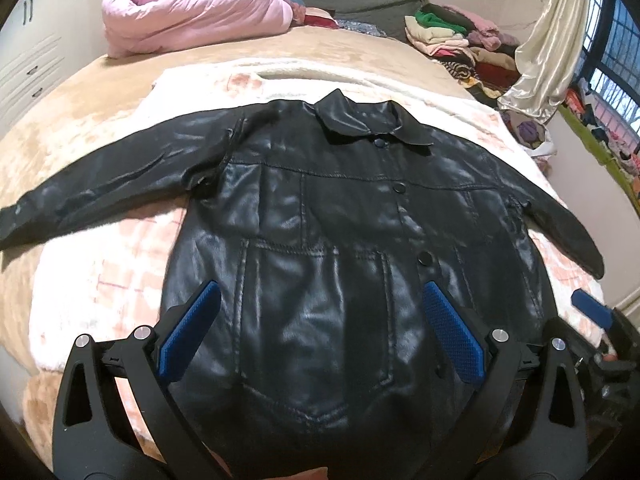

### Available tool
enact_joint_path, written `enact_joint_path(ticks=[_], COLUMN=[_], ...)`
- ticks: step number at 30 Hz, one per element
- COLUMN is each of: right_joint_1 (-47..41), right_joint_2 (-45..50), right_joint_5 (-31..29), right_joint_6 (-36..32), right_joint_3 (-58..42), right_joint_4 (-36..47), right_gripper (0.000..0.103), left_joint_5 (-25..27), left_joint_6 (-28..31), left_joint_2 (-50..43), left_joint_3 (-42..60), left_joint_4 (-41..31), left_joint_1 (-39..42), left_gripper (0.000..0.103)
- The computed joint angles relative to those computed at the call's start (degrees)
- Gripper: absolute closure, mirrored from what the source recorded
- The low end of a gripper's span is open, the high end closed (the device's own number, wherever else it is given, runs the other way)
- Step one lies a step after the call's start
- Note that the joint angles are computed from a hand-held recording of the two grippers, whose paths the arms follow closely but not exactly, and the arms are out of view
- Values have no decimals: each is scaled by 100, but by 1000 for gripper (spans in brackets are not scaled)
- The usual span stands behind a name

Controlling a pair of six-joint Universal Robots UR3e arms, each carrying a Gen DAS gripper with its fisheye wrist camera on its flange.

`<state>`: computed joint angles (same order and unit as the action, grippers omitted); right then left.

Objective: Fold large clothes
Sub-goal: 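Grasp the jacket sleeve cuff with the right tool and lift it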

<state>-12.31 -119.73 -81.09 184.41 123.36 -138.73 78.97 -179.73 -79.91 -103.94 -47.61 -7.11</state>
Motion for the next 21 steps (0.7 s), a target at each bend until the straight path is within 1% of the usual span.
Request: enact_joint_path(ticks=[3,8,11,13,17,21], right_joint_1=[-128,-243,-226,-295,-276,-367], right_joint_2=[304,845,1299,1475,1946,2377], right_joint_5=[86,122,6,80,-11,24], right_joint_6=[68,68,70,52,36,-13], right_joint_3=[-245,-706,-1109,-1307,-1842,-2231], right_joint_4=[-47,-228,-336,-339,-366,-502], right_gripper=[4,4,4,4,4,4], left_joint_5=[95,22,63,87,68,126], left_joint_6=[7,-83,-133,-141,-207,-305], left_joint_2=[-271,-727,-953,-1145,-1587,-1991], left_joint_3=[257,779,1068,1341,1991,2519], left_joint_4=[-2,-175,-179,-244,-495,-641], left_joint_1=[-79,-88,-129,-153,-207,-327], left_gripper=[8,8,8,8,8,8])
